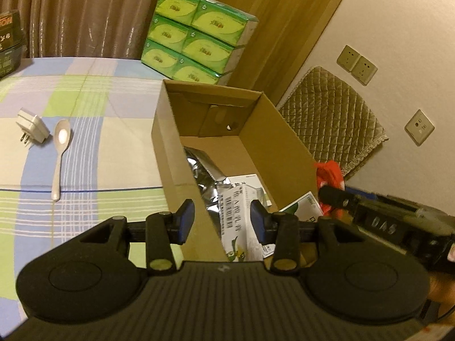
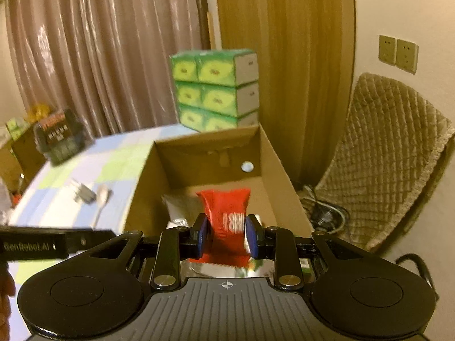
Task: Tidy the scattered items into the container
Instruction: 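Open both tools to drop the medicine box and red packet into the box, then withdraw both tools from the box toward the white plug adapter and spoon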
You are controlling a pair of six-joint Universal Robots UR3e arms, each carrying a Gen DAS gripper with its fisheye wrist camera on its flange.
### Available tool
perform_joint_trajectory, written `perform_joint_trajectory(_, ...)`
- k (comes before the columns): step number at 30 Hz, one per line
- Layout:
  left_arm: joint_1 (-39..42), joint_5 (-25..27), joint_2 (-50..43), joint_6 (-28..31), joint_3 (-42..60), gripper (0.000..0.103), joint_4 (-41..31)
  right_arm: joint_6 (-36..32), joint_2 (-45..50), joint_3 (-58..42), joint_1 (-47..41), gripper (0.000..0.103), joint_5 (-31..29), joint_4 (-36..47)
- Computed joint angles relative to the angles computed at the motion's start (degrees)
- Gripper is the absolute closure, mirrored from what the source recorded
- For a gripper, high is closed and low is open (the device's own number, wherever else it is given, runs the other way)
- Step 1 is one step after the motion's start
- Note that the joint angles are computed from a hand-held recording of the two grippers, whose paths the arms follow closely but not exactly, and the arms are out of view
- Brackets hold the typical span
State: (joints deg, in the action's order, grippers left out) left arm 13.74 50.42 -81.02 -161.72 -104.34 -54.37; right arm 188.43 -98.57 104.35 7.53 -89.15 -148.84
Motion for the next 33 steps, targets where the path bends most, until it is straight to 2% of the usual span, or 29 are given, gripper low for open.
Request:
perform_joint_trajectory(1,0.6,-0.26,0.46,0.5,-0.29,0.066,-0.54,0.67,-0.4,0.68,-0.14,0.031,0.08,-1.2)
perform_joint_trajectory(9,5.32,-0.58,5.88,5.38,-3.28,0.054,-3.57,1.65,-3.78,1.18,-0.89,0.031,-0.58,1.72)
perform_joint_trajectory(17,12.61,-2.84,13.08,12.46,-5.0,0.042,-12.06,2.03,-5.59,-0.38,3.52,0.03,-3.43,6.02)
perform_joint_trajectory(21,17.11,-4.0,18.02,18.84,-6.1,0.034,-17.63,3.13,-4.33,-2.58,7.8,0.022,-6.18,6.65)
perform_joint_trajectory(23,20.36,-5.34,20.67,22.82,-6.22,0.031,-22.01,3.41,-3.3,-4.28,10.31,0.019,-7.65,7.07)
perform_joint_trajectory(25,24.57,-7.34,23.27,27.67,-5.89,0.019,-27.82,3.76,-1.95,-6.11,12.48,0.016,-9.03,7.47)
perform_joint_trajectory(28,31.47,-10.08,26.63,35.65,-4.38,0.009,-37.71,4.35,0.32,-8.83,16.0,0.012,-11.01,7.83)
perform_joint_trajectory(33,42.35,-12.7,28.25,48.67,0.21,0.003,-53.9,4.18,4.7,-13.39,21.36,0.006,-12.58,8.22)
